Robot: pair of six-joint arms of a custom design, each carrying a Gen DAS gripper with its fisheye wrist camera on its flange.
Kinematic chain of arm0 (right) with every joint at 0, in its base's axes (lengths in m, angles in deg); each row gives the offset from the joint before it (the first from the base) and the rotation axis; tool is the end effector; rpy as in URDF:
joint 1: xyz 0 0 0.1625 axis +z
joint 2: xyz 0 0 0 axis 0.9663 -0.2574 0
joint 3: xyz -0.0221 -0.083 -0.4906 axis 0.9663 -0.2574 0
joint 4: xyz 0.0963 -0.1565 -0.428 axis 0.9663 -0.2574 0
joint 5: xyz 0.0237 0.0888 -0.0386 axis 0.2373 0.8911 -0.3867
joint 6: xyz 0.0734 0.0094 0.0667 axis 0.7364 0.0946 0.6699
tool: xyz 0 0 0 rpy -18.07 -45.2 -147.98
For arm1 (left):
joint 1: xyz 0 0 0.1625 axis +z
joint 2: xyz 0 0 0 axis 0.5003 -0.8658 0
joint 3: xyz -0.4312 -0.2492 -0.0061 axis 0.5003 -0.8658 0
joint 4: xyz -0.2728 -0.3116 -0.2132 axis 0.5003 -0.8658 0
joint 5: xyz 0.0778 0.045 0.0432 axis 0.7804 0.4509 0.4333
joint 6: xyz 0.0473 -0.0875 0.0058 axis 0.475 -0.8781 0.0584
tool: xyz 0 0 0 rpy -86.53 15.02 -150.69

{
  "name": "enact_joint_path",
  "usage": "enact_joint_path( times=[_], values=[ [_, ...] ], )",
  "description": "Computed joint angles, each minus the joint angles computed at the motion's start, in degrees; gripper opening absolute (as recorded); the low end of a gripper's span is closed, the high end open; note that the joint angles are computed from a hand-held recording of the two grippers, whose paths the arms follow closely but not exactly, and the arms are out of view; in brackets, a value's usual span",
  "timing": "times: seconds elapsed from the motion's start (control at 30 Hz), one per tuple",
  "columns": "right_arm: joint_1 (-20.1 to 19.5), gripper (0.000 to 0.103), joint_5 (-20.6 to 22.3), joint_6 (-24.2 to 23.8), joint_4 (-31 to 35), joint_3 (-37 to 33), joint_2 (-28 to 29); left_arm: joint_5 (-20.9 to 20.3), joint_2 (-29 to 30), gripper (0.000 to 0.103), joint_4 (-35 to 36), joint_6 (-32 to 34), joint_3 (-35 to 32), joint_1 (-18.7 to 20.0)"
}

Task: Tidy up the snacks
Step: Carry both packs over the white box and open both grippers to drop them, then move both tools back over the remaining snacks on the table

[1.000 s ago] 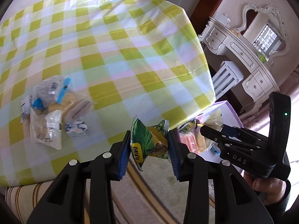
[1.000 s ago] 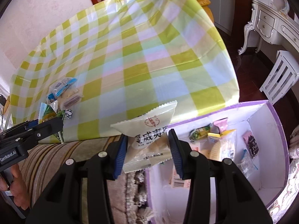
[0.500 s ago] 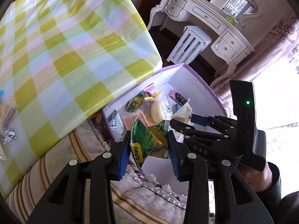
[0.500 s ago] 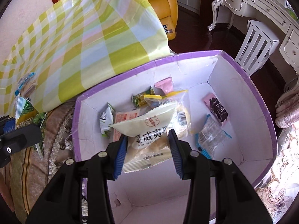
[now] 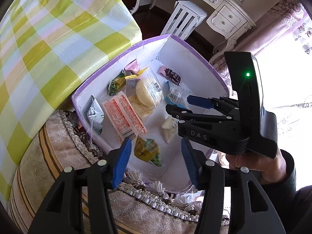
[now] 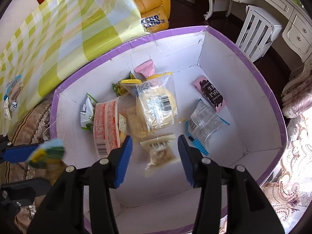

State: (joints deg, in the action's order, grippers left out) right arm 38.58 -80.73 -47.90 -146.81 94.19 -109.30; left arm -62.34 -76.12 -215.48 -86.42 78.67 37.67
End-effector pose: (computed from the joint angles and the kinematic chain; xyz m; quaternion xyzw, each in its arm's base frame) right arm 0.3776 -0.6797 -0.0454 0.1763 -0.9302 0.1050 0.3044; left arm -0.0739 -0.6377 0.3364 0.1162 0.9694 -0.1125 0.1845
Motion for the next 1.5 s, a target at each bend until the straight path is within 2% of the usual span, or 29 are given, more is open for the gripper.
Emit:
enact_joint_path(
  times=[0.33, 0.8, 1.0, 1.27, 1.5],
  values=[
    [0.5, 0.062, 0.9, -0.3, -0.4, -0.9, 0.5, 1.1, -1.2, 0.059, -3.5, -0.7, 1.2, -0.2],
    [3.4, 0.071, 3.0, -3.2, -0.4, -4.6, 2.8, 8.0, -7.0, 0.060, -13.1, -2.3, 4.7, 0.1],
    [4.9, 0.071, 6.4, -5.7, -0.4, -6.8, 4.2, 10.1, -11.7, 0.060, -16.8, -8.7, 6.5, 2.7],
    [6.9, 0.071, 8.6, -7.8, 1.2, -10.3, 6.8, 14.3, -19.0, 0.060, -21.2, -19.7, 10.1, 6.2],
    [8.0, 0.071, 11.7, -9.6, 2.4, -12.3, 8.2, 14.0, -22.1, 0.060, -24.7, -27.9, 11.2, 10.7]
  ],
)
